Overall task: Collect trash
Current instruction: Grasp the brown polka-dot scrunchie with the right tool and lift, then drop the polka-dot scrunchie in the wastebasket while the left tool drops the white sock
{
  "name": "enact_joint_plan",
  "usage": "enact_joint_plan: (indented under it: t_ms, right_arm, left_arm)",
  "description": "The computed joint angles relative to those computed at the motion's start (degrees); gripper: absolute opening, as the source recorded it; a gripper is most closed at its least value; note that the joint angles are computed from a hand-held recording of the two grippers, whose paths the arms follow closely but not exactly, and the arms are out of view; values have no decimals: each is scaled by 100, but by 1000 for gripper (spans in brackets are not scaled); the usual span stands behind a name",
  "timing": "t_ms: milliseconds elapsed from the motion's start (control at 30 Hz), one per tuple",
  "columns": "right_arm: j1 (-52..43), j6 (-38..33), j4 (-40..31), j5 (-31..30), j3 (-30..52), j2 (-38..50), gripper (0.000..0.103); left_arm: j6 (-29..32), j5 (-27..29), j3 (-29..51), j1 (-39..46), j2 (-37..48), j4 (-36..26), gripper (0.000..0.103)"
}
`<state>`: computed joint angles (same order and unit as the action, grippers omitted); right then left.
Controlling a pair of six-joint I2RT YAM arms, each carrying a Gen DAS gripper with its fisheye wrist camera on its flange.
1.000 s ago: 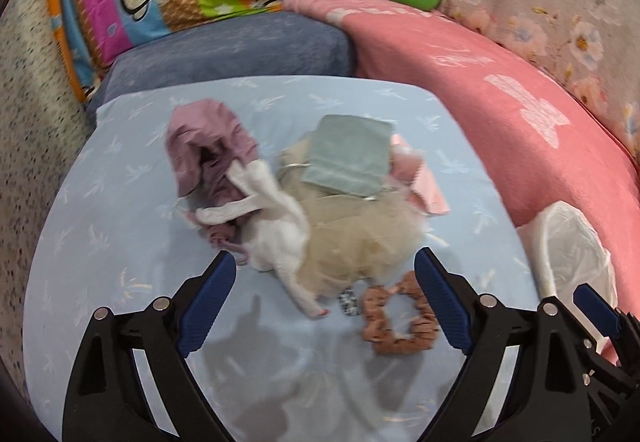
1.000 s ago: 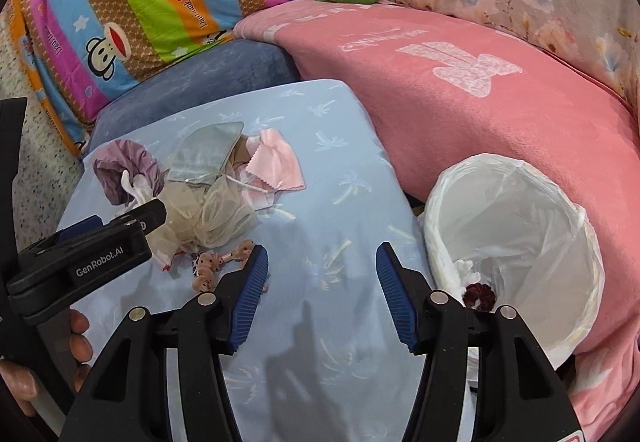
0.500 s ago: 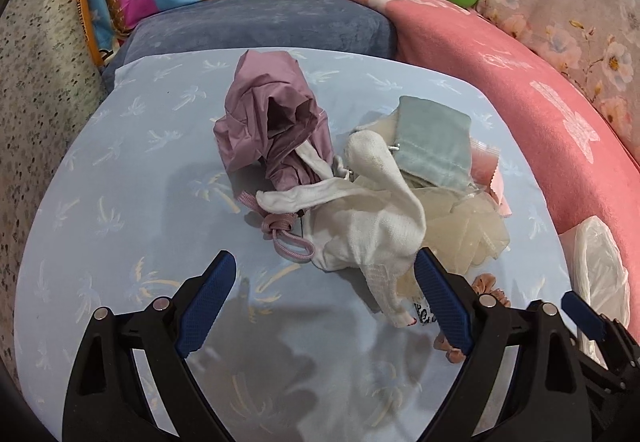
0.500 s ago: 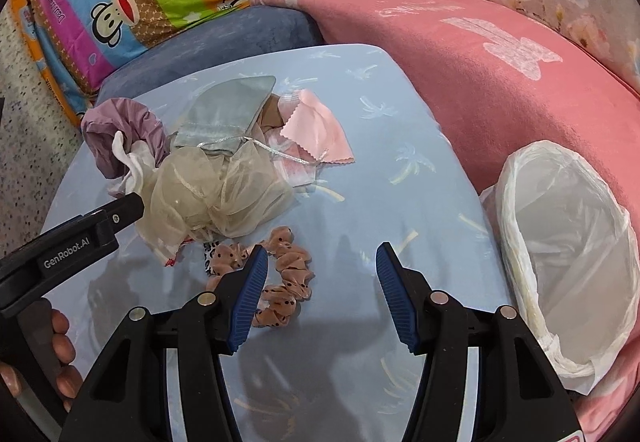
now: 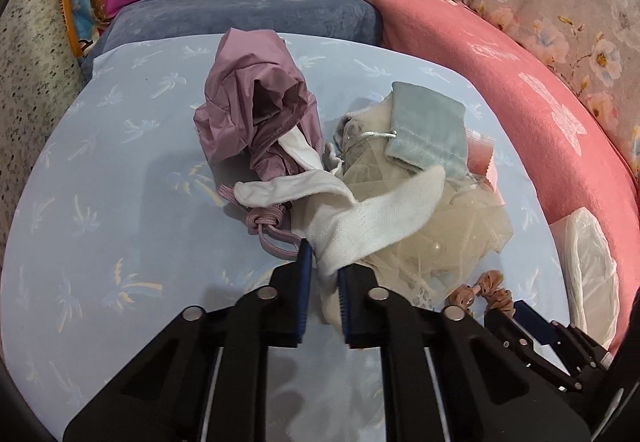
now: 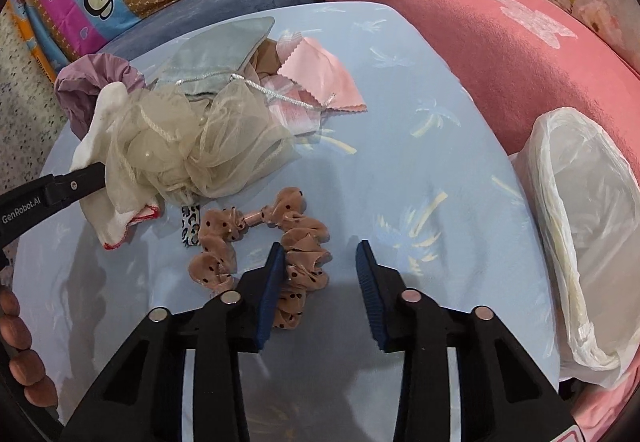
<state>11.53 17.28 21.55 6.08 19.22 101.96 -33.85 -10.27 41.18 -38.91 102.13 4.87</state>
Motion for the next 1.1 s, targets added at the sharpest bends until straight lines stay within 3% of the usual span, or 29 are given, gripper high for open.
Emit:
enact_joint_plan:
  t_ms: [67,167,367,733,1100]
  right_arm:
    - [38,-15,-15,-26,-15,-6,17]
    - [50,4,-103,-102,-85,-197,13]
    - [40,40,-566,-127,-367,-1341,12]
    - [-528,-235,-2449,-371,-390,-4166,12]
    - [-2374,-1029,-3909,-1370,-158,-6027,12]
  left_arm:
    - [-13,-61,-25,-23,-69,-17,9]
    - [-23,-117,-126,-39,-272,-34,8]
    - [-34,-226,-214,-206,-754,-187,7]
    - [40,-643,100,-899,-1508,-622,7]
    - [361,-902,1078,-1683,-1084,-820,7]
